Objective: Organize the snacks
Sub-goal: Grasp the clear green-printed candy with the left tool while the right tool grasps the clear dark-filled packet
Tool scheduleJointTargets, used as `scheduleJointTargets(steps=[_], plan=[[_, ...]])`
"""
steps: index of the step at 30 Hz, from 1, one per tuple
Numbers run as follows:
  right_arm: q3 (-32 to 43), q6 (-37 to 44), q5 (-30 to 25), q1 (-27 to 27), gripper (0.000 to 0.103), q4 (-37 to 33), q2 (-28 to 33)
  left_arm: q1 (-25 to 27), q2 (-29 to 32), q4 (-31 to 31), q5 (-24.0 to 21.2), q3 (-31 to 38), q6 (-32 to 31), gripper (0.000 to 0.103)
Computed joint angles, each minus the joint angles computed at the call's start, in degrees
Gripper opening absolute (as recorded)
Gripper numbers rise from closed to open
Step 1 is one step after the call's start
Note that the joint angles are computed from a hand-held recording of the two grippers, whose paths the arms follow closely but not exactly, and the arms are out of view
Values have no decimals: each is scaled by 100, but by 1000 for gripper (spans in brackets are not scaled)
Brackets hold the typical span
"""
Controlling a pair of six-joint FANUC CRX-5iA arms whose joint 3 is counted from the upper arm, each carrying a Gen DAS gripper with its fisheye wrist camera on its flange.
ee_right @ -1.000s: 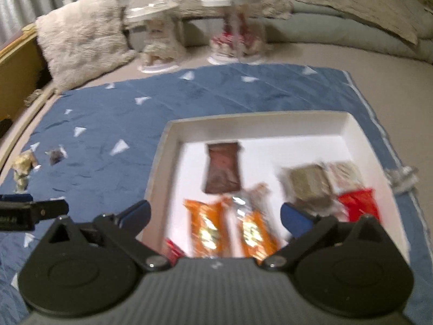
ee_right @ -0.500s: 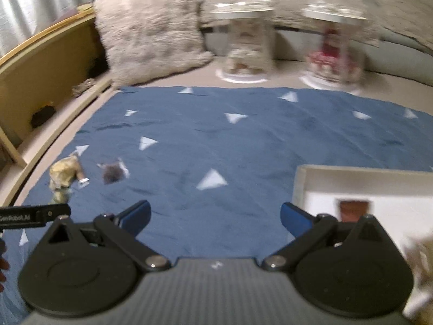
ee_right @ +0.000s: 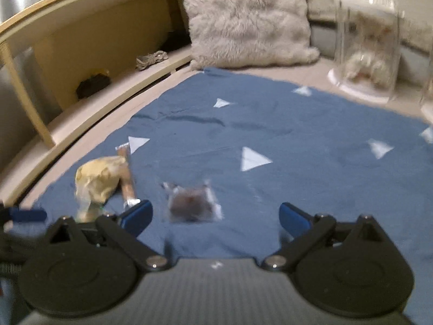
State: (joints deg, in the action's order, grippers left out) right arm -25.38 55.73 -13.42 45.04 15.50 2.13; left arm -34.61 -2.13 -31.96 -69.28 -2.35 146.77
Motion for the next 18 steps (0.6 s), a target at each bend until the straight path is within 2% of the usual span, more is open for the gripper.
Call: scheduleJointTargets(steps=[2, 5, 7, 8, 9, 13, 16, 18], plan=[[167, 133, 57, -4, 100, -169, 203, 44, -5, 15, 156, -58, -26, 76], [431, 949, -79, -7, 86, -732, 363, 60, -6, 17, 439, -136, -222, 64], [532, 1252, -153, -8, 68, -937, 409, 58, 86, 46, 430, -87, -372, 44], [604, 1475, -221, -25, 61, -1181, 413, 32, 142, 14, 372, -43, -406, 39], [556, 1406, -166, -7, 55, -1125, 424, 18, 167, -3, 337, -22, -419, 35], [176, 826, 117, 99, 46, -300, 292, 59, 17, 93, 488, -158, -410, 34], [94, 972, -17, 138, 44, -459, 104, 78, -82, 177, 514, -202, -387, 34], [-91, 669, 5, 186, 44, -103, -33, 45, -150, 207, 512, -207, -347, 34]])
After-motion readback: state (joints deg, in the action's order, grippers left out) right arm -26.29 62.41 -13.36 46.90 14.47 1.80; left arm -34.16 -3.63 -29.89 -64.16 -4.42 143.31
